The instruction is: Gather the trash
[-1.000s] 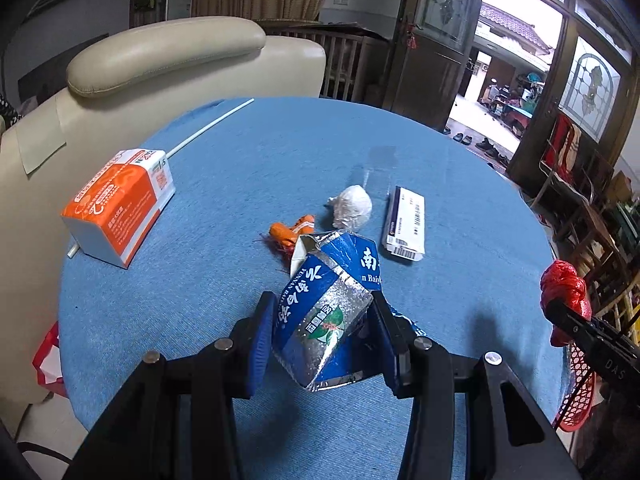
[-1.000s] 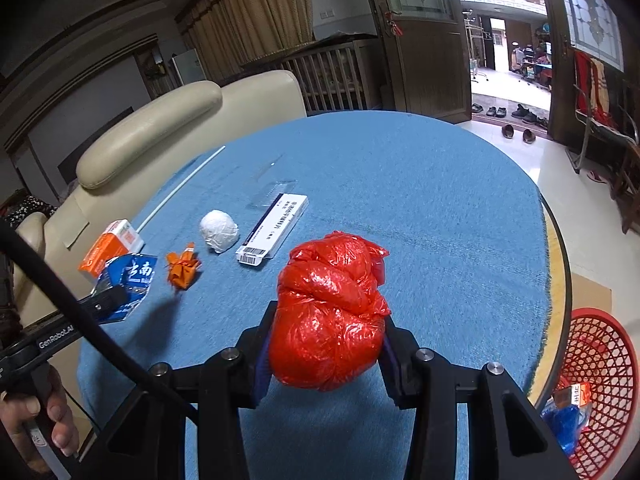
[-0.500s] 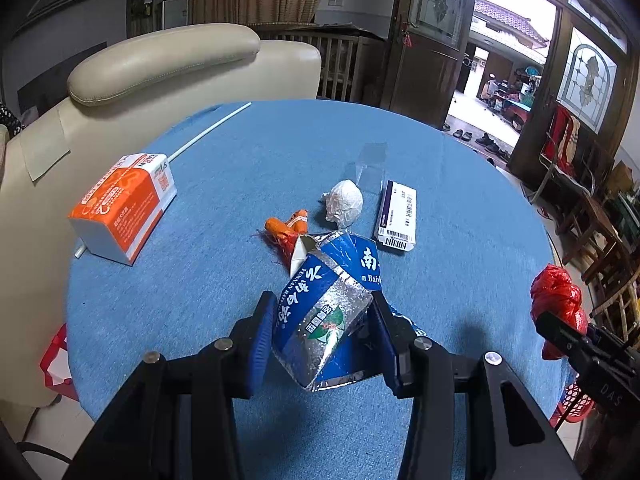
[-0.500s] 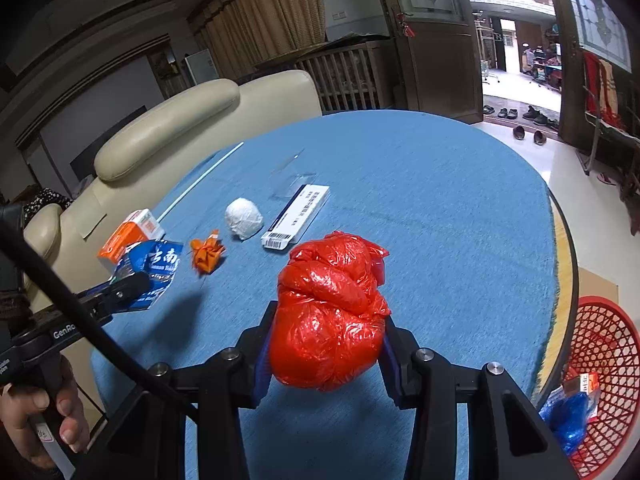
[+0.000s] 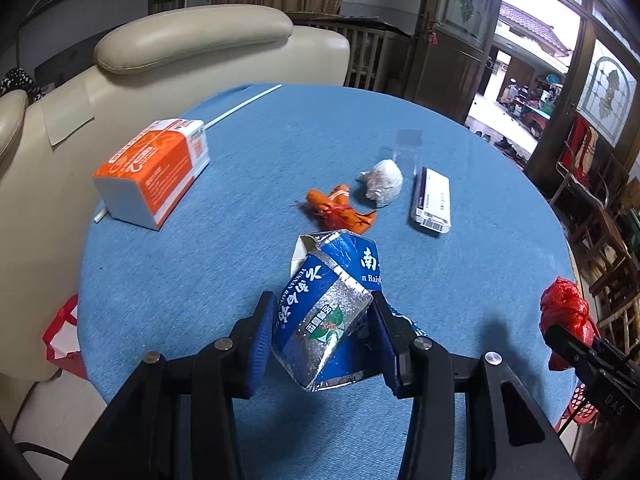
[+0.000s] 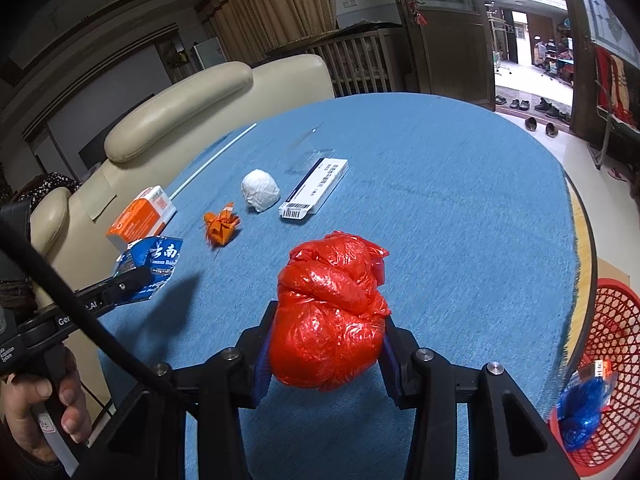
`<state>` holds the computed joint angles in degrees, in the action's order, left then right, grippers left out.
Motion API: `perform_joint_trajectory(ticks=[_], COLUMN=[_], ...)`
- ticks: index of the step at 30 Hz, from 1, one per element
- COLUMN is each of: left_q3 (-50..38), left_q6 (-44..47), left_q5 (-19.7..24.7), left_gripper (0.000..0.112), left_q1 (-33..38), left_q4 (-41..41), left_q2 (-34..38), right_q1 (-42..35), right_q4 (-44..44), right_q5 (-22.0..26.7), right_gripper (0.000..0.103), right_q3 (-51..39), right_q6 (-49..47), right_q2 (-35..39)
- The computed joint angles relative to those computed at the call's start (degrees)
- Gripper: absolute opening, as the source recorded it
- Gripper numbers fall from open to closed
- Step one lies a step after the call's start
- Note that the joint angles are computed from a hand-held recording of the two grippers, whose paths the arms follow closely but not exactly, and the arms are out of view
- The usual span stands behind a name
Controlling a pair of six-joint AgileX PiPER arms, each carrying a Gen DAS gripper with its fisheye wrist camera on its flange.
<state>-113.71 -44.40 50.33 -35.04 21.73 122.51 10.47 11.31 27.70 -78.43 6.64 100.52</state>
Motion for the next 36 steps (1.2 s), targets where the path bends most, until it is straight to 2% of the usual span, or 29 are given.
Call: perform_joint_trajectory(ticks=[14,36], left_q3=[-4.41,-13.70], left_q6=[2.02,5.02], left_q5=[2.82,8.77], left_gripper=[0.048,0.048], left_q1=[-0.82,-3.83], left_q4=[-0.63,0.06], left_q2=[2.74,7.47], right_q1=[-0.80,-3.70], right_q4=[4.31,13.68], right_q5=[0.64,-2.05], right_gripper=[0.047,0.047], right_q3=[-0.11,5.49], right_q6=[-3.89,-11.47], right_q2=[0.82,-2.63])
